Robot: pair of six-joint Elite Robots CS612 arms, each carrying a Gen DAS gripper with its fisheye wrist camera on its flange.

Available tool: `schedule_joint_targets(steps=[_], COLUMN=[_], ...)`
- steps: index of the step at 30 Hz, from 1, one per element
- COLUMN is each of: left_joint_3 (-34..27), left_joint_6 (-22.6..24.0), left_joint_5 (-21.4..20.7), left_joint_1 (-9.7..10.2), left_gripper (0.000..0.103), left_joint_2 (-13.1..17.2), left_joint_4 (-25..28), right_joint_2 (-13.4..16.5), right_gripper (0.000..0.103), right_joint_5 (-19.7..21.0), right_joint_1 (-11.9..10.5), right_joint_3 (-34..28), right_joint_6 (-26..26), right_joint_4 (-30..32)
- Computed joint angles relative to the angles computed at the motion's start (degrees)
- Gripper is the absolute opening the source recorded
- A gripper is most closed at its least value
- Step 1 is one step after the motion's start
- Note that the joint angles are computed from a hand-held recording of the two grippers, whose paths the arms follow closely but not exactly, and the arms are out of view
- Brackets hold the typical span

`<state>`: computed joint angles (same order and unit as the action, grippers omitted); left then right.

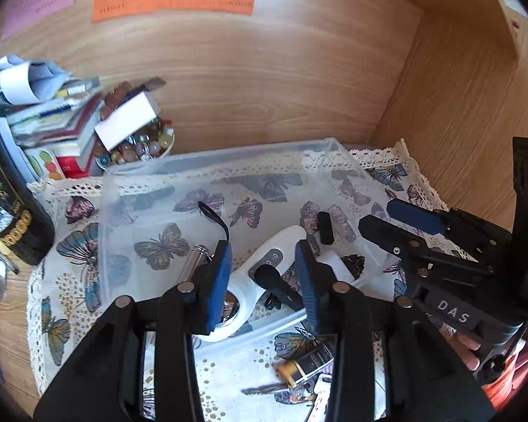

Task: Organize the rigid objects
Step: 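Lower both black items into the clear box and open both tools, then grasp the keys with the left tool while the right tool grasps the gold-capped dark bottle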

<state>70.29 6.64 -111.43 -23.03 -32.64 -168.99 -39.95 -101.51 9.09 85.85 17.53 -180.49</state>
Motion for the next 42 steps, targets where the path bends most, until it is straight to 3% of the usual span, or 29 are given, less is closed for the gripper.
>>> schedule_joint_targets(steps=[4,8,12,17,25,34,37,42], left_joint_3=[2.4,4.8,7.3,9.8,13.6,11.2,11.2,11.5], left_joint_6=[-0.1,0.5,1.3,1.7,5.0,6.0,5.0,4.1], left_joint_5=[0.3,0.7,2.2,3.2,2.9,0.4,2.0,5.9], left_joint_1=[0.22,0.50,0.55,0.50,0.23,-0.67,-1.26,-2.48], left_gripper=[0.060,0.070,0.079,0.080,0.087,0.088,0.093,0.092], left_joint_2=[-1.2,-2.4,-3.3,-4.1,-5.0,-3.9,-3.7,-3.4], left_joint_4=[-3.7,-6.2,-7.9,-7.9,-6.3,8.0,6.8,4.2], right_joint_2=[-0.8,-1.6,-2.2,-3.0,-3.6,-3.7,-3.8,-3.8], right_gripper=[0.051,0.062,0.066,0.076,0.078,0.078,0.079,0.079], right_joint_5=[-0.6,-0.9,-2.1,-2.7,-2.7,-2.7,-2.3,-1.9], right_joint_1=[0.4,0.9,1.4,1.9,2.6,2.8,2.6,2.4], right_joint_3=[1.3,2.7,4.1,6.0,8.4,9.6,10.0,10.1], right_joint_6=[-0.4,-1.0,-1.3,-0.7,-0.3,0.1,0.5,1.0], right_joint_4=[-2.2,-4.3,-5.8,-7.5,-8.8,-8.0,-8.0,-7.9])
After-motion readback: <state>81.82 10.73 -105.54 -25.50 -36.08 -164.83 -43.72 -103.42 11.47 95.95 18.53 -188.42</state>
